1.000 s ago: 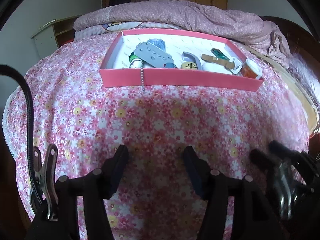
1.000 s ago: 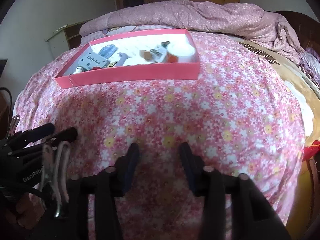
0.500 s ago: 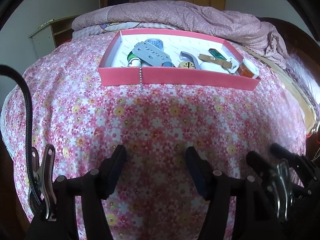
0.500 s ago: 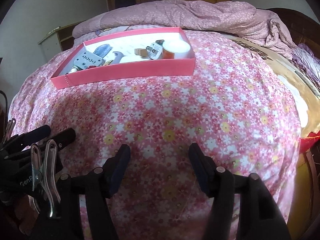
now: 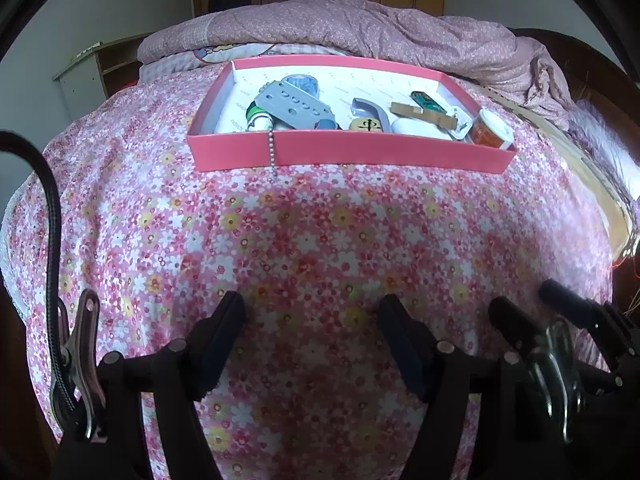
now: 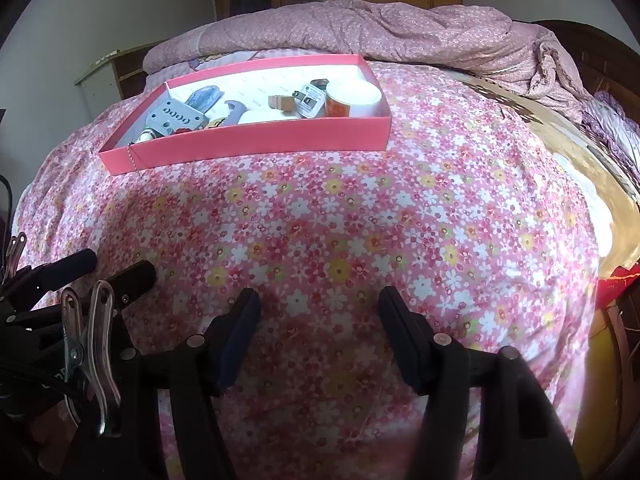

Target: Organize rigid objects

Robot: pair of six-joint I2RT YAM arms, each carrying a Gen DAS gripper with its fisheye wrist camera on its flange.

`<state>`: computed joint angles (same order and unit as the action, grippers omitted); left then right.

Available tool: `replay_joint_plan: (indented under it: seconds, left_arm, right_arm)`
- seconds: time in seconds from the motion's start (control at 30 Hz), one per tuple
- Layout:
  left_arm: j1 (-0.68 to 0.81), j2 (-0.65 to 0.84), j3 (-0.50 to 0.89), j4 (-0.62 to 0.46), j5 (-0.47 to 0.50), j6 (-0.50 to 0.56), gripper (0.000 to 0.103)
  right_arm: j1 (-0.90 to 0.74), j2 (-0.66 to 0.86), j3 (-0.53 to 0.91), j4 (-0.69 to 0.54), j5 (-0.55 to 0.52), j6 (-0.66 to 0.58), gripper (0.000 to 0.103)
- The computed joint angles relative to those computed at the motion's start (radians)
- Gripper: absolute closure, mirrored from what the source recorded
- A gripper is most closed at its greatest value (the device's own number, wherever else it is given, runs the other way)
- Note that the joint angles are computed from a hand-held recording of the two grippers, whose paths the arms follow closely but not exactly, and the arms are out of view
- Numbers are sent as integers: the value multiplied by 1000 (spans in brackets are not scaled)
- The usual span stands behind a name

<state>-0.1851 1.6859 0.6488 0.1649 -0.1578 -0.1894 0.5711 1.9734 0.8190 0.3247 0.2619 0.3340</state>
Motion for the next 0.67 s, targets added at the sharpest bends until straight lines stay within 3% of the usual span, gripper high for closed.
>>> replay_joint_plan:
  seconds: [0.67]
  left_arm:
    - [0, 3, 26, -41, -6, -27, 29]
  right_arm:
    - [-3, -8, -13, 25, -14, 4, 36]
